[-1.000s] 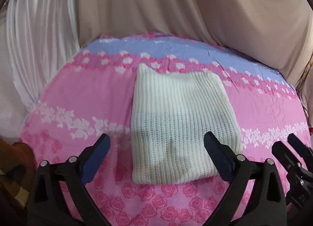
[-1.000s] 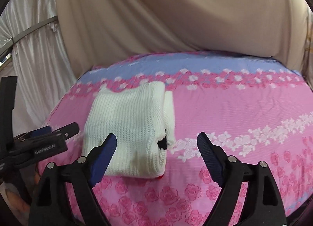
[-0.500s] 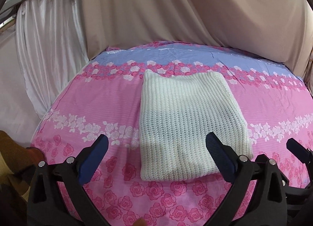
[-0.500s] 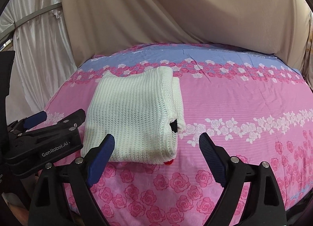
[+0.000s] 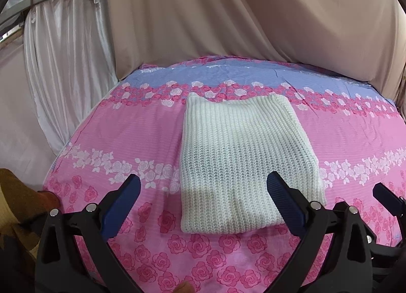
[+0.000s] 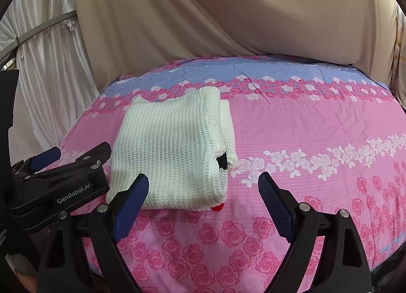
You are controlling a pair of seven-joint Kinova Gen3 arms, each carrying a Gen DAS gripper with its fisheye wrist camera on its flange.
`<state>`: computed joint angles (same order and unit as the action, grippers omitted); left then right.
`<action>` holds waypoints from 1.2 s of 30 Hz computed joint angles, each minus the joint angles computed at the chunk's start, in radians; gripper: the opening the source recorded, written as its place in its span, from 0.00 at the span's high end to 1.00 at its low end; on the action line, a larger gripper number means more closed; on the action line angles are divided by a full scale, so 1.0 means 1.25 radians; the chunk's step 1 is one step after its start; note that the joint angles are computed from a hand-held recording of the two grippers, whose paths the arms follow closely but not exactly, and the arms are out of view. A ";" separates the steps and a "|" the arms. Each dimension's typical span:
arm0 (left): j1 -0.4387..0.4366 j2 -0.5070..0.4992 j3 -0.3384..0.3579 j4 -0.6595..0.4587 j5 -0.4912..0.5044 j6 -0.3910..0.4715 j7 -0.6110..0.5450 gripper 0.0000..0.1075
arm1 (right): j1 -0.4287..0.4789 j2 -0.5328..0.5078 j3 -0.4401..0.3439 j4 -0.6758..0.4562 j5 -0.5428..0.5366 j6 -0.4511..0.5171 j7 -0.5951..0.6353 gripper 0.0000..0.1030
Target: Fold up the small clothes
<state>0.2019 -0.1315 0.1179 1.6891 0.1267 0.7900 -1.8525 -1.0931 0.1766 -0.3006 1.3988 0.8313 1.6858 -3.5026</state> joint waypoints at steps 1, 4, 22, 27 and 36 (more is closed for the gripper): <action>0.000 -0.002 0.001 0.000 -0.001 -0.002 0.001 0.09 | -0.001 0.001 0.000 -0.001 0.001 0.002 0.000 0.17; 0.003 0.002 -0.001 -0.006 0.005 0.006 -0.005 0.09 | -0.001 0.000 0.000 -0.001 0.001 0.001 0.001 0.17; 0.015 0.017 0.029 -0.019 -0.101 0.010 0.078 0.09 | -0.005 0.005 0.003 -0.009 0.003 -0.001 0.019 0.17; 0.020 0.010 0.028 -0.003 -0.106 0.005 0.074 0.09 | -0.005 0.003 0.004 -0.004 0.001 0.000 0.009 0.17; 0.017 0.008 0.015 -0.002 -0.067 0.026 0.039 0.09 | 0.011 -0.006 0.000 0.013 -0.020 -0.009 -0.010 0.17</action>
<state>0.2236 -0.1209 0.1365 1.6872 0.0425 0.8231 -1.8041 -1.0788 0.1686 -0.3001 1.4157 0.8065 1.6740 -3.5150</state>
